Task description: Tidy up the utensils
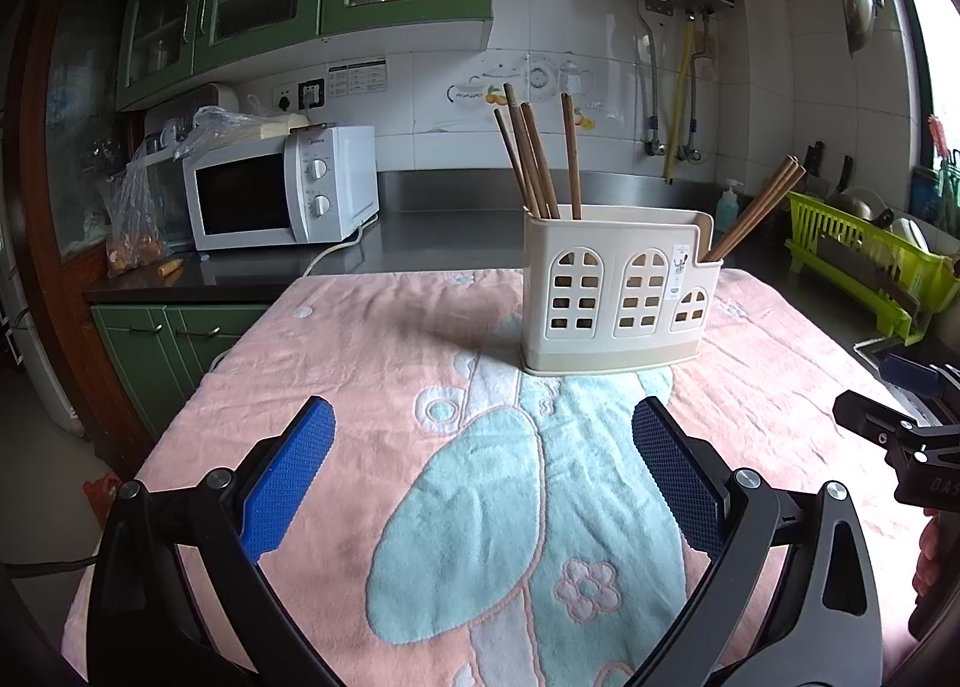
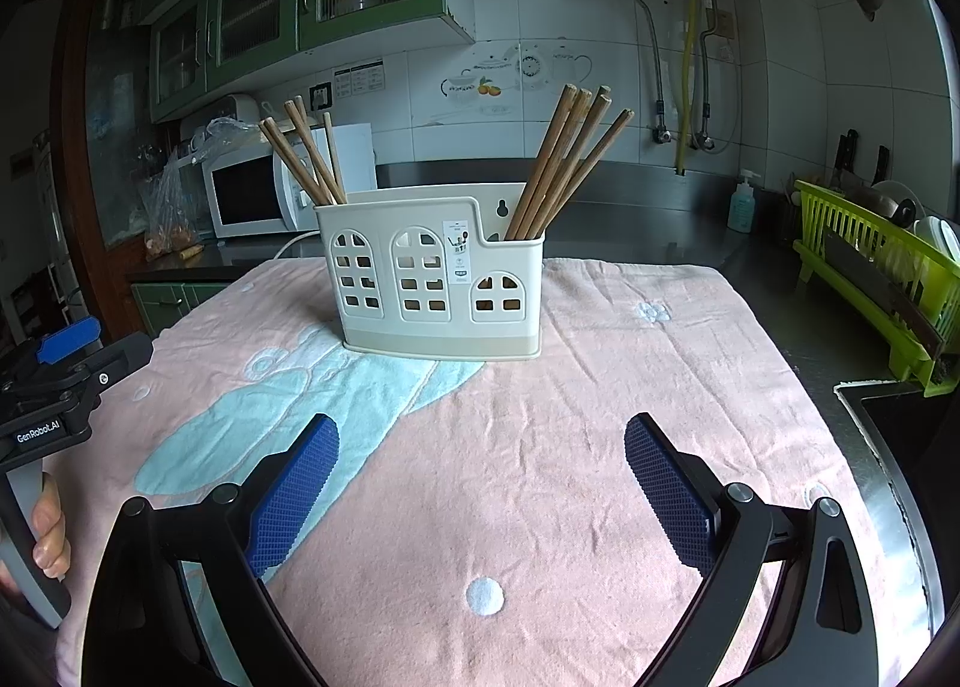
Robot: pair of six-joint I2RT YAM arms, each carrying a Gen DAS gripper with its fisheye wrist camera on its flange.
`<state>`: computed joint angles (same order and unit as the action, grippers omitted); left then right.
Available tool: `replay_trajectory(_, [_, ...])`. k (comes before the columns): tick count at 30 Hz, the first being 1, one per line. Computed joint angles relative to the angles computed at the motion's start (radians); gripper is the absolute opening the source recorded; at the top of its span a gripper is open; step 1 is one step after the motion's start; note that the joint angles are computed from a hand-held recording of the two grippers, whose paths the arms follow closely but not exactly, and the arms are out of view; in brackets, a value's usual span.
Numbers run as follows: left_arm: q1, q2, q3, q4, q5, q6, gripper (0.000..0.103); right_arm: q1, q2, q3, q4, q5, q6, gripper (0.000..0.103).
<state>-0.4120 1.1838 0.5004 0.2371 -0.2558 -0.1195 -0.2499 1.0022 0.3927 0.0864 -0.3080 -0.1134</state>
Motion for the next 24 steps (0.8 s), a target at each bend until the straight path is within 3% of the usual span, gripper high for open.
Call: replay_trajectory(24, [-0.011, -0.007, -0.019, 0.027, -0.02, 0.015, 0.098, 0.0, 0.001, -0.002, 0.003, -0.001, -0.001, 0.093])
